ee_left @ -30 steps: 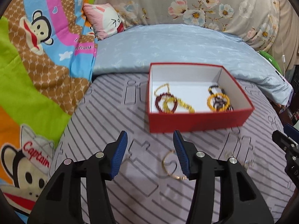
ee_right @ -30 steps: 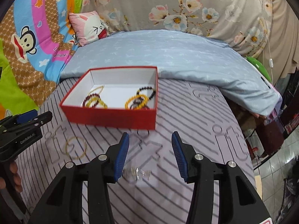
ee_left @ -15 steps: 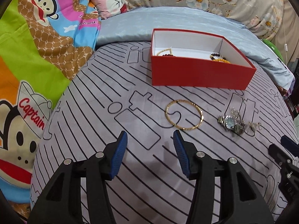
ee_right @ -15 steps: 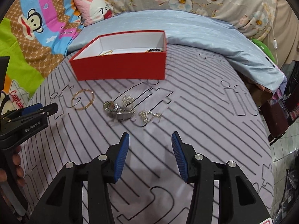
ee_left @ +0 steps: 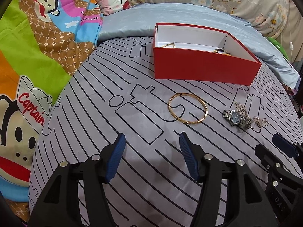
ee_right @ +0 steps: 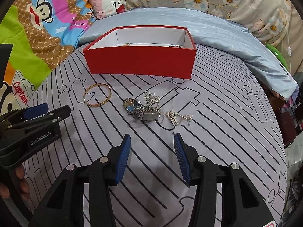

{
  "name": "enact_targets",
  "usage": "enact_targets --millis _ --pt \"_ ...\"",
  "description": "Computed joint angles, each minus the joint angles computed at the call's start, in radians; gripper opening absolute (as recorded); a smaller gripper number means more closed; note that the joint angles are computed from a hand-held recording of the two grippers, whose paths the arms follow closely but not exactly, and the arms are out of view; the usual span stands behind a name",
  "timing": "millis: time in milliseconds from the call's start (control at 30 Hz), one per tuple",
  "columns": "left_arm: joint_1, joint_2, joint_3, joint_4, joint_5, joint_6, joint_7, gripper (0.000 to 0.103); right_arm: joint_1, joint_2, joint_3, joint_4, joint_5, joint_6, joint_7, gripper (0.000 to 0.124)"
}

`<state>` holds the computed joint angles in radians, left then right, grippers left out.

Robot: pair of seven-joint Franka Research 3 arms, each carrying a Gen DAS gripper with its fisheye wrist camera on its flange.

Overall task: Organize jewelry
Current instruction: 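Move the right tool back over the silver wristwatch, then grasp the silver wristwatch band with the right tool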

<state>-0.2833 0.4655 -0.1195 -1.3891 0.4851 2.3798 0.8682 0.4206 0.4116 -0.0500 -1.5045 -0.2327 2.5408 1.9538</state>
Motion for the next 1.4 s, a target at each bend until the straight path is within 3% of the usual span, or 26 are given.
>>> enact_targets --millis 467,767,1000,1200,1400 --pt "0.011 0.024 0.004 0.019 -0.020 -0.014 0.010 0.056 -0.006 0.140 -0.001 0.187 0.065 -0.035 -0.079 0.046" --pt "0.017 0.026 0.002 0.018 -0.031 -0.011 0.018 0.056 -0.010 0.198 -0.002 0.278 0.105 -0.068 -0.121 0.031" --pt "0.021 0.028 -0.001 0.023 -0.043 -0.003 0.024 0.056 -0.022 0.151 0.006 0.212 0.149 -0.038 -0.117 0.019" --pt "0.018 0.038 0.001 0.044 -0.047 0.000 0.025 0.056 -0.048 0.046 0.027 0.055 0.196 -0.010 -0.124 0.012" --pt "0.013 0.054 0.000 0.069 -0.056 -0.007 0.033 0.056 -0.071 -0.028 0.049 -0.061 0.240 -0.001 -0.146 0.014"
